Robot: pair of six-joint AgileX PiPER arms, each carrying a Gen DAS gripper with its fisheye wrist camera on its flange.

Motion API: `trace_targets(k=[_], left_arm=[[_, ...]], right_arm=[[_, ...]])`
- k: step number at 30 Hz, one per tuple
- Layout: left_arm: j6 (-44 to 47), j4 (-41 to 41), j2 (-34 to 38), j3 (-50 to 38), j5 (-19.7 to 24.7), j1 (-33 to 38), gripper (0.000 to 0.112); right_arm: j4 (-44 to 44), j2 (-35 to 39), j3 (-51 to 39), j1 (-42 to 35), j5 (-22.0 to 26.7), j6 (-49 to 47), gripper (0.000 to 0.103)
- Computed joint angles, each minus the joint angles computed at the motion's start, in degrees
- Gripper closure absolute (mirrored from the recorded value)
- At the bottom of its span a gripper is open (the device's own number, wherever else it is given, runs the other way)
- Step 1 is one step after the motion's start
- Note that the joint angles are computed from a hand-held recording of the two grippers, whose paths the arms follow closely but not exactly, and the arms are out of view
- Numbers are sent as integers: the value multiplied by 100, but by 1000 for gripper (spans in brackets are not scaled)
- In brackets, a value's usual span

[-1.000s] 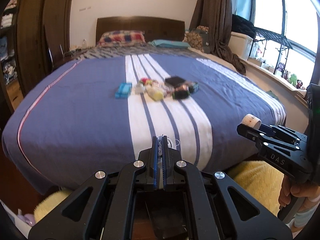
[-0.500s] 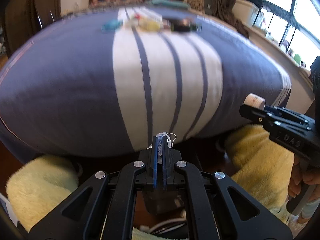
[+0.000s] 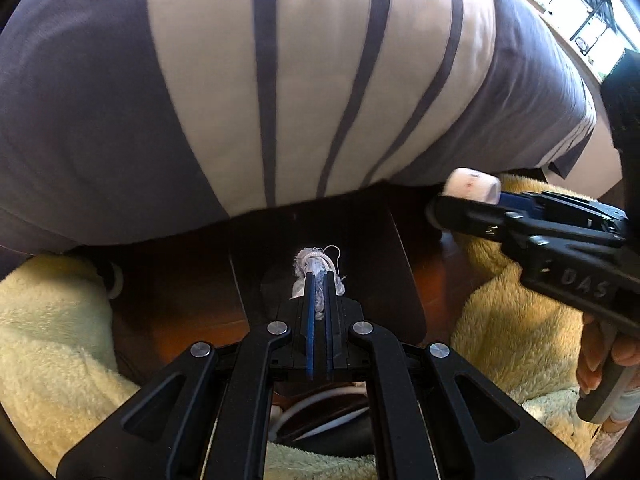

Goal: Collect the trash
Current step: 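Carry the tape roll and cable down past the bed edge to the black bin, then open both grippers to drop the tape roll and cable into the bin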

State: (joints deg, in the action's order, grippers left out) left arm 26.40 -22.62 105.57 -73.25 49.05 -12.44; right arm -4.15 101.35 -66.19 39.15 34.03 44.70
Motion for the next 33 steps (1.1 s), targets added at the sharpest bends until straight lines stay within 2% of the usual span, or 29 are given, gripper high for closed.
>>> trace_targets(k=[9, 10, 12, 15, 16, 17, 20, 22, 27, 29, 33], left_arm=[[59, -29, 228, -93, 139, -103, 108], [35, -17, 249, -112, 169, -100, 108], [-27, 9, 239, -114, 207, -96, 106], [-81, 47, 262, -137, 180, -66, 93], [-83, 54, 269, -120, 126, -64, 84], [-94, 69, 237, -110, 101, -54, 75], [-116, 103, 145, -83, 11, -10, 62], [-161, 118, 66, -88, -4, 18, 57], [-117, 37, -241, -27, -85, 116, 39], [-172, 120, -400, 37, -186, 110, 32], [-188, 271, -719, 95, -355, 75, 30]], right_arm=[[330, 318, -334, -139, 196, -377, 66], [362, 325, -345, -158, 202, -383, 63], [415, 302, -326, -206, 181, -435, 51], [377, 228, -437, -284, 344, -438, 50], [322, 235, -442, -286, 338, -388, 50], [261, 203, -438, -294, 363, -342, 48], [-80, 121, -496, -244, 505, -23, 39], [-301, 3, -470, -230, 574, 153, 35], [-926, -258, -394, -117, 702, 766, 14], [-1138, -391, -344, -57, 688, 995, 12], [-1692, -719, -236, 95, 624, 1460, 8]])
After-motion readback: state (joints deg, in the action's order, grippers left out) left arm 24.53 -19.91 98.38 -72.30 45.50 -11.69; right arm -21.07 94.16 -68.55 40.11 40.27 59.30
